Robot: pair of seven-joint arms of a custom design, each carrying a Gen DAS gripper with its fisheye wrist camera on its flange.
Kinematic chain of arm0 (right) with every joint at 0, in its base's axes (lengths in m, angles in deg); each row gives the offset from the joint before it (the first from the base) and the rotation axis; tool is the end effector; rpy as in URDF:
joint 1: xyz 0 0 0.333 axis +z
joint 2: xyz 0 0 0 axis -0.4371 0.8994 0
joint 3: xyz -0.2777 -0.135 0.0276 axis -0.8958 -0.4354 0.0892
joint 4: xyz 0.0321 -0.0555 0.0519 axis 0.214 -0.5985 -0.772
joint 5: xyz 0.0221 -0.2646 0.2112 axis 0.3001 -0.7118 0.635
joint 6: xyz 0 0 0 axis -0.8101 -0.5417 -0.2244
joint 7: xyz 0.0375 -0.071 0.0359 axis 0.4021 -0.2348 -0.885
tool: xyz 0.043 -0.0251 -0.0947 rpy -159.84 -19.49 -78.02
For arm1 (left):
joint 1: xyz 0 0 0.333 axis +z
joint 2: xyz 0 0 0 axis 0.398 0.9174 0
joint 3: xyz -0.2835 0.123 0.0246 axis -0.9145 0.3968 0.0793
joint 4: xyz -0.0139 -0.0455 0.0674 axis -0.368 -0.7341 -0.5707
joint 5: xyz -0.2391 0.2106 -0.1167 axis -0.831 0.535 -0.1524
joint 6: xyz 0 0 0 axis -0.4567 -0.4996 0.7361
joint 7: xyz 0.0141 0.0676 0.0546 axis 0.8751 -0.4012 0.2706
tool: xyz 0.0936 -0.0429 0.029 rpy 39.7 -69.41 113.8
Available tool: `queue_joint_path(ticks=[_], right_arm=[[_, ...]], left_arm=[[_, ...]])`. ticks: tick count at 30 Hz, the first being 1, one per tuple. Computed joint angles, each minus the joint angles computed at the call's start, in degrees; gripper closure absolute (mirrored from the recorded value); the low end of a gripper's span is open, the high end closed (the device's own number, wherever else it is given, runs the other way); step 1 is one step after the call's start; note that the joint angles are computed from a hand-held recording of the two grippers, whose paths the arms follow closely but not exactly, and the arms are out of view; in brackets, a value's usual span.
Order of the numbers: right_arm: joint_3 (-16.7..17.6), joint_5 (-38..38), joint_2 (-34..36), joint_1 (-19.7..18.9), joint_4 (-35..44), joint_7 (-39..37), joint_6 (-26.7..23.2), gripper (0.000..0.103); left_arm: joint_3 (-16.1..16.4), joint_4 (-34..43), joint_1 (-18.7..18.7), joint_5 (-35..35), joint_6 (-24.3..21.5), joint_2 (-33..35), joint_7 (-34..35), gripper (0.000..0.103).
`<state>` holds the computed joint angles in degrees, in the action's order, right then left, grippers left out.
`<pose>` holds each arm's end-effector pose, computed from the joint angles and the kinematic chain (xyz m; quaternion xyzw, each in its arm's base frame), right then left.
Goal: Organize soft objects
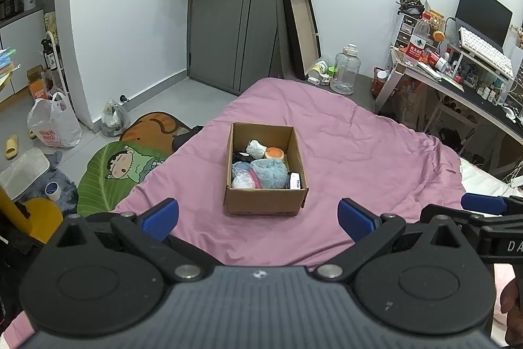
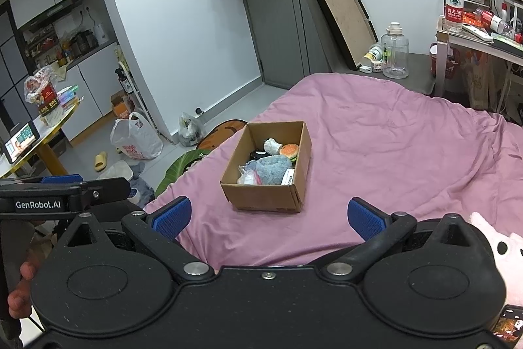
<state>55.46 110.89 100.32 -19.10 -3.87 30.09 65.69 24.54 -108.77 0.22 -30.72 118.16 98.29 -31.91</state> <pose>0.6237 0.1204 0.5784 -0.7977 0.4362 -0.1124 0.4009 0.5302 -0.3113 0.5578 -0.7733 0.4736 -0.2752 0.3194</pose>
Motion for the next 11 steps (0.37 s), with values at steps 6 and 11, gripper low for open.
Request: queue_joint_path(ticks=[6,11], right_arm=[[0.46,0.05,3.05,0.29,3.73,1.29,-1.41,0.0],[0.27,-4.18,7.48,1.68,8.56,6.94,-1.04,0.0]], left_arm=[[0.51,0.7,0.9,-1.05,1.18,0.81,1.89,0.0],[1.52,1.25,1.63,0.27,3.49,1.97,2.68,0.0]])
